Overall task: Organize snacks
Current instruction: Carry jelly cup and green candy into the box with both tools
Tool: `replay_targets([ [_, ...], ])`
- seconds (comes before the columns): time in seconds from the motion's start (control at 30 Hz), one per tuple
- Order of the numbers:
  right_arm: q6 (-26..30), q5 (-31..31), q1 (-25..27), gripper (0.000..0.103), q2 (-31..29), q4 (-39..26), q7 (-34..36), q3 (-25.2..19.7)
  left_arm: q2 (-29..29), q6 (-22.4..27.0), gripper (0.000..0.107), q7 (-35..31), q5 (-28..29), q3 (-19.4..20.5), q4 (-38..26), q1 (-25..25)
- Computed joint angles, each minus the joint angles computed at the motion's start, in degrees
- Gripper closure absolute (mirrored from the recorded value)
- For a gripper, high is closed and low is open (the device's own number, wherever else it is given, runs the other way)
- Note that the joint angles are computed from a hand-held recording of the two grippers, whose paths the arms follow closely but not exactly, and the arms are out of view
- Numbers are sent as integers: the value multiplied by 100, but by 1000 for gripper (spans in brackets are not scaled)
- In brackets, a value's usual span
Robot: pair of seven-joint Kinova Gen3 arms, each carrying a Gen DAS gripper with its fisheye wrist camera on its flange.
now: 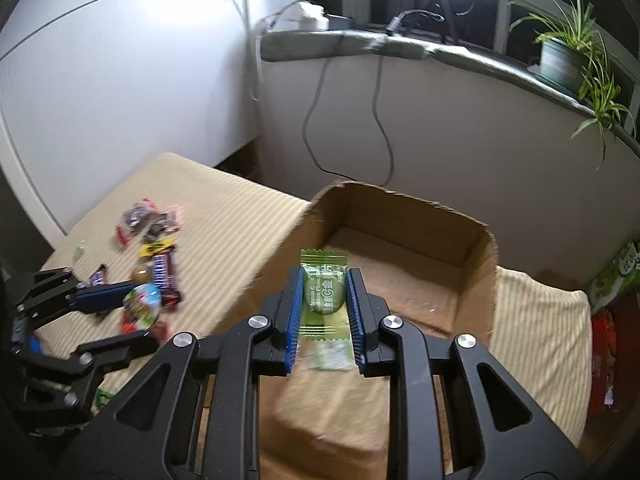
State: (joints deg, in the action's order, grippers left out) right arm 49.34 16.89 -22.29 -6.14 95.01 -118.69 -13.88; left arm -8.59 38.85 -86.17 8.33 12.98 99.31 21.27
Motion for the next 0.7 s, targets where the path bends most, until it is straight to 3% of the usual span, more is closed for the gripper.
replay_targets([
  [0.33, 98, -219, 293, 81, 305, -193, 467, 408, 541, -16, 68, 113, -213, 175, -435, 230],
  [0.7, 167, -308, 412, 81, 488, -290, 644, 563, 791, 95, 68, 160, -340, 163, -668, 407],
])
